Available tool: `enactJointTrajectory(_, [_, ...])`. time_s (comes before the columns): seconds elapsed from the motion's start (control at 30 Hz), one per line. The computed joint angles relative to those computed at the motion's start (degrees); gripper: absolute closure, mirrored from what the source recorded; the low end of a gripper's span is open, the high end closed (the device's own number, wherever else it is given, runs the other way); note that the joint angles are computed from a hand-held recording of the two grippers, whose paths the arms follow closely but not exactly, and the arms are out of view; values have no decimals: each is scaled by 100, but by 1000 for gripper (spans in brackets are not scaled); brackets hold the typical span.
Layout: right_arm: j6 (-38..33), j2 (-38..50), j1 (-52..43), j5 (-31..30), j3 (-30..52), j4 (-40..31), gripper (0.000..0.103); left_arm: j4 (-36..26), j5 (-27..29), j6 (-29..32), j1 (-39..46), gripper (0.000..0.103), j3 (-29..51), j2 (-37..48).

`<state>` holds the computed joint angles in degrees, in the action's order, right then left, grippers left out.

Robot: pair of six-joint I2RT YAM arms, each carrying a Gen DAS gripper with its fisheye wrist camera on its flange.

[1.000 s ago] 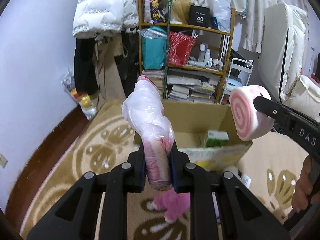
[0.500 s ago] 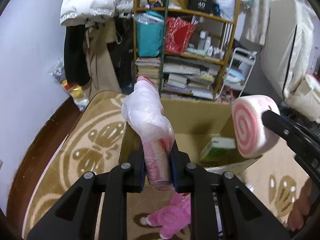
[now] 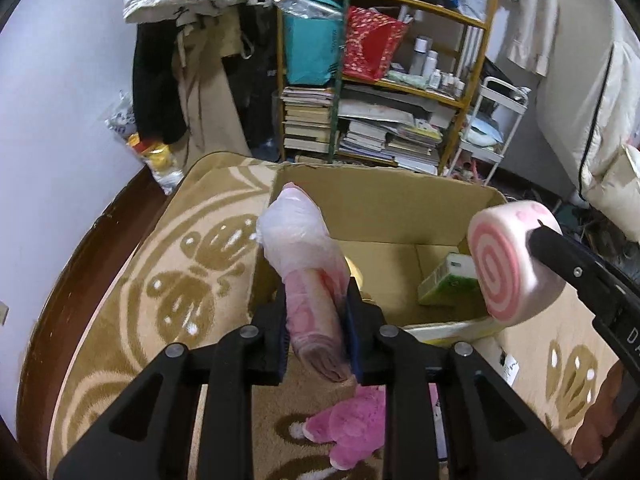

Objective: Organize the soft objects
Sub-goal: 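Open both tools to drop the roll and cake plush into the box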

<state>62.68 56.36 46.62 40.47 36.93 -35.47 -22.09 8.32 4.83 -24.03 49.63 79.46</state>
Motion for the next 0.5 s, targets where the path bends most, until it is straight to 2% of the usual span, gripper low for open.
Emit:
enactJointTrajectory(0.17, [112,-60,-165,-108,-84,108,69,-92,-131,55,12,75,48,-17])
enactJointTrajectory(0.2, [69,-81,-178,-128,-97,118,68,-74,-145,120,16,71,25,-55])
enactJointTrajectory(0.23, [-10,-93,-166,-137,-89,103,62,-70,-180,187,11,67,17,-92])
enactJointTrajectory(0.3, [-117,-152,-140,-108,-84,53,47,-55,-295,260,-11,45,-15,-206])
enactJointTrajectory(0.33, [-125,-197,-92,-76,-74,-11,37,6,-324,281,10,43,-74,-329])
enactJointTrajectory(0.4, [-13,-291,64,49,-18,-238,30,-28,-339,274,61,38,-67,-429])
enactJointTrajectory(0.47, [149,-321,160,164,90,-538,13,-201,-321,130,144,28,55,-385])
enactJointTrajectory(0.5, [252,-340,236,245,133,-683,10,-275,-300,50,191,27,96,-382])
